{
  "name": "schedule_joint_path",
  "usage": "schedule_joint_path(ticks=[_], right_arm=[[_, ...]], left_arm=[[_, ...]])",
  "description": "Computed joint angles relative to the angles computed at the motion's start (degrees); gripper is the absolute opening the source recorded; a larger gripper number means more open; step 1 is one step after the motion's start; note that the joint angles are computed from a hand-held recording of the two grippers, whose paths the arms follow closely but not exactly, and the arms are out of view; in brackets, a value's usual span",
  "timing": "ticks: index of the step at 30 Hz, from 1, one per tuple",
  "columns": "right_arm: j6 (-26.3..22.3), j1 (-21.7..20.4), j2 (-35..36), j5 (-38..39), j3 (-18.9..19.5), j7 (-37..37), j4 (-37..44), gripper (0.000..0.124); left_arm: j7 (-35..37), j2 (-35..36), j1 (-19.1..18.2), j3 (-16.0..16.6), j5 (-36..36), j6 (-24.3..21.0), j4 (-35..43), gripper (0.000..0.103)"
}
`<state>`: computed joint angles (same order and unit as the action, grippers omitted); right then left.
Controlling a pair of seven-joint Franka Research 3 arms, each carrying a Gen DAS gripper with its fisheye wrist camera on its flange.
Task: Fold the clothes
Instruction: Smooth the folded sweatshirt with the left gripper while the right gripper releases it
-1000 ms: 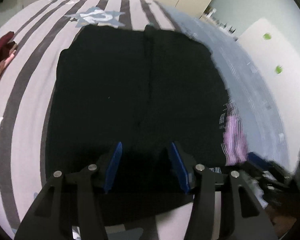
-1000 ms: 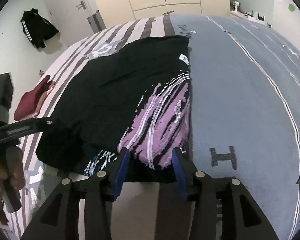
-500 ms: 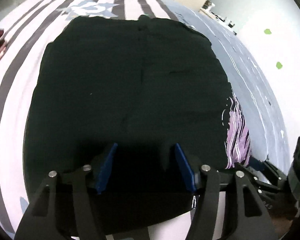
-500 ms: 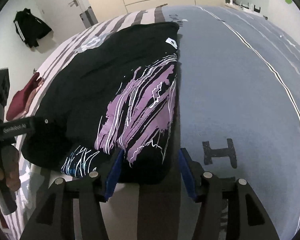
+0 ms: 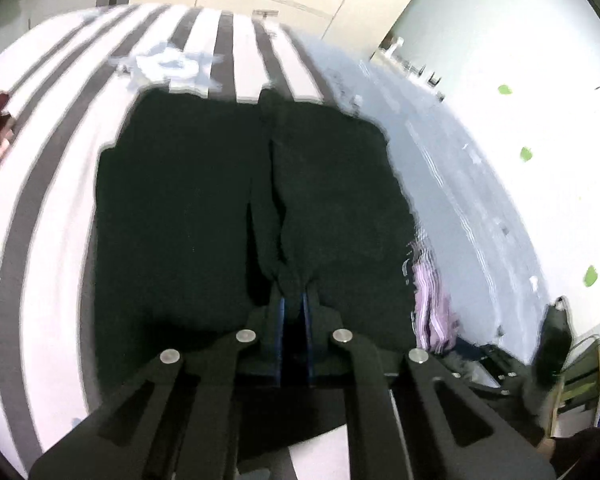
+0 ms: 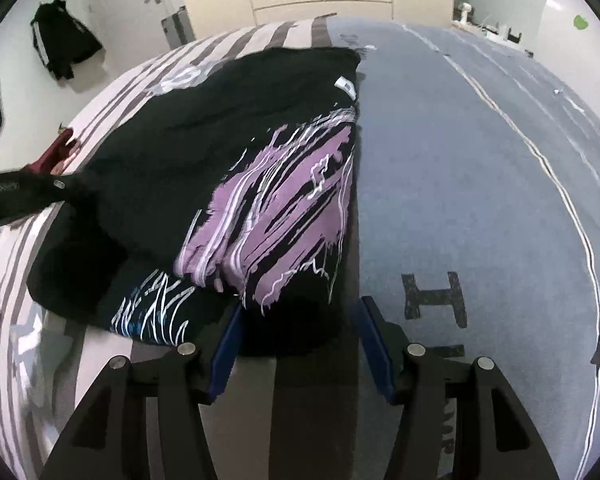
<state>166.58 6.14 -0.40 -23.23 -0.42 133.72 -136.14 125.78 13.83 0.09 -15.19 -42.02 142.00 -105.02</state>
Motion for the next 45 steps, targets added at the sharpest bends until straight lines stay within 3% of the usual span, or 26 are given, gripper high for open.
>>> schedule_joint_path(ticks=[9,16,23,27,29,31,34,37,39,42,45], right_arm=[[-0.4,0.7,-0.6,-2.9,1.0,4.5,1.6,0.052],[-2.5,1.4,0.0,-4.4,1.0,9.2,1.8,0.048],[1.5,0.0,-1.5,4.0,0.4,8.4,-2.3,0.047],[2.8,-0.5,-0.9,7.3,0.7,6.1,-2.7,0.047],[3.2,-0.7,-0.7,5.1,0.7,6.7,-3.0,0.046],[2.9,-0.4,-1.0,6.7,0.7,4.0,-3.1,0.046],[1.7,0.7,-2.5,16.6,0.5,-5.9,-3.5,0.048],[-0.1,1.2,-6.3,20.7,1.1,-13.4,-5.5,0.048],[-2.0,0.9,-8.8,21.1,1.9,-16.6,-6.9,0.048],[-2.9,-0.4,-11.1,20.1,3.2,-19.6,-6.8,0.048],[-0.9,-2.7,-7.5,18.1,4.1,-18.4,-2.4,0.049]], left_arm=[[0.7,-6.8,1.5,3.6,-2.7,0.0,-4.3,0.006],[-3.6,-9.7,1.1,6.8,4.5,-0.9,-14.1,0.006],[-3.7,-10.5,0.4,6.4,1.9,2.8,-18.0,0.006],[-4.5,-8.9,0.3,6.8,4.0,1.7,-17.3,0.007],[-5.2,-8.6,0.5,6.6,4.9,0.8,-16.4,0.011],[-6.5,-9.1,0.8,6.8,6.0,0.1,-16.2,0.031],[-8.6,-11.6,1.1,7.4,7.2,1.9,-17.9,0.053],[-9.5,-13.4,1.0,8.3,7.6,5.8,-19.2,0.055],[-8.7,-12.3,0.9,8.6,6.2,6.2,-17.5,0.055],[-8.4,-6.6,0.7,7.6,6.5,6.4,-10.6,0.055],[-11.3,2.7,0.1,5.5,11.8,7.3,0.3,0.055]])
